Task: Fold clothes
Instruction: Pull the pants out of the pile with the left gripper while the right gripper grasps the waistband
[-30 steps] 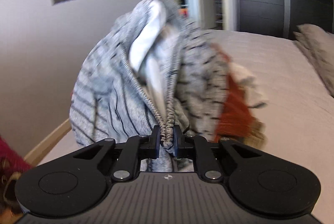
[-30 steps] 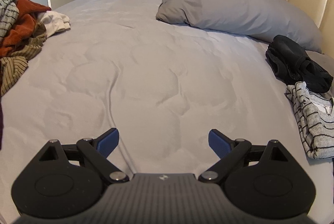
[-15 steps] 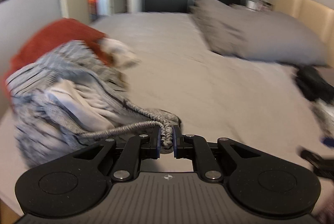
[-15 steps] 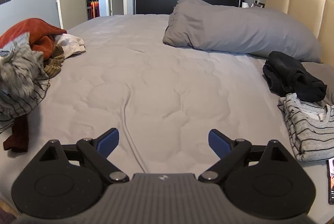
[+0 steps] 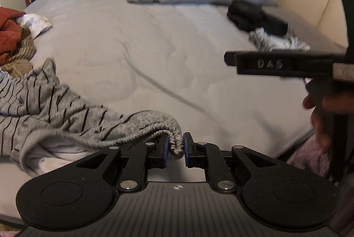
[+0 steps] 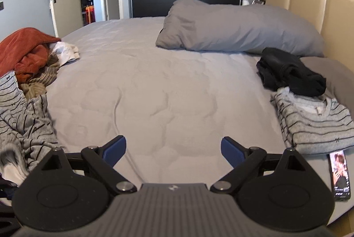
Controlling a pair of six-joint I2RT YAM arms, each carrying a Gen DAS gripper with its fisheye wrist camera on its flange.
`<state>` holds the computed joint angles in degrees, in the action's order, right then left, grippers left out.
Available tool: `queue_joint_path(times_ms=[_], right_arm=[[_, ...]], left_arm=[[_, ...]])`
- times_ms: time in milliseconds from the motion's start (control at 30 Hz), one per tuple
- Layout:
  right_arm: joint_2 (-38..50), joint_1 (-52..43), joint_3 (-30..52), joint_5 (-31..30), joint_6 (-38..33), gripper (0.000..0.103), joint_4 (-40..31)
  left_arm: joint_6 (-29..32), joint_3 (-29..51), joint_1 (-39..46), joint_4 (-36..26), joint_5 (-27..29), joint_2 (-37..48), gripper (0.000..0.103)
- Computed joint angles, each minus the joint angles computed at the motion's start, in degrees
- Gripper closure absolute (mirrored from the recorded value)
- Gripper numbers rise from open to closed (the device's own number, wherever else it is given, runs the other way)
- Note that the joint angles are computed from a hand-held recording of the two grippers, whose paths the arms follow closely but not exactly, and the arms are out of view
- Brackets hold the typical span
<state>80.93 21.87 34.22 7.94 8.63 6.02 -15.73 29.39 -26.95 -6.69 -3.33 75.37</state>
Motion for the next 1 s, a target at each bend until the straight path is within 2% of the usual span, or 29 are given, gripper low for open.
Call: queue_joint_path(times_ms=[67,133,267,333,433,533,633,700,833,867,900,933,967,1000], right_arm=[[0.01,-0.02,-0.35,-1.72,-0.15,0.009,-0.64],[0.29,0.29,-0.61,-3.62,-0.23,0.009,-1.20],[0.93,1.68,-0.94,-7.29,-0.61,0.009,-2.20],[1.37,2.54,-0.95,-9.28,-1.02,0.009,-3.00],[1.81,3.97,-1.06,-12.79,-1.22,0.009,-4.29],[2.49,5.83,-0.87,-15.13,-2.34,0.009,-5.69],[4.72,8.28,0.23,-15.03,-2.73,0.010,-7.15],[7.28,9.23,1.49,-15.40,-2.54,0.012,-7.88],[11.77,9.70,2.92,-14.45,-0.46,0.038,-6.03],[12.42,9.14,3.08,-15.21,0.55,0.045,-5.07],[12.92,8.47,3.21,-16.34,1.63,0.051,-3.95],[13.41,7.98,3.41,-17.20,2.69,0.066,-2.89],[13.98,7.70,3.87,-17.64,3.44,0.074,-2.25],[14.59,7.64,4.51,-17.62,3.70,0.075,-2.13]], left_arm=[[1.10,-1.20,2.01,-2.00,1.71,-3.03,0.077],[2.56,-2.77,4.26,-4.76,2.56,-7.37,0.058],[8.06,-5.08,10.88,-11.02,4.25,-16.45,0.056],[11.82,-5.78,14.69,-13.42,2.98,-19.33,0.055],[17.68,-6.83,19.74,-14.96,-0.63,-21.63,0.049],[20.43,-8.35,23.08,-13.31,-3.68,-21.44,0.039],[20.80,-8.60,24.26,-9.01,-6.68,-15.44,0.038],[21.54,-9.02,24.23,-3.90,-8.29,-10.02,0.038],[23.40,-10.02,25.05,9.45,-10.50,0.78,0.041],[23.44,-10.13,25.58,11.69,-10.24,2.30,0.051],[23.31,-10.21,26.19,13.66,-9.80,3.59,0.056],[22.90,-9.99,27.11,14.73,-8.82,4.53,0.065],[22.29,-9.54,28.24,14.82,-7.33,4.91,0.078],[21.92,-9.10,29.52,14.79,-5.56,5.05,0.082]])
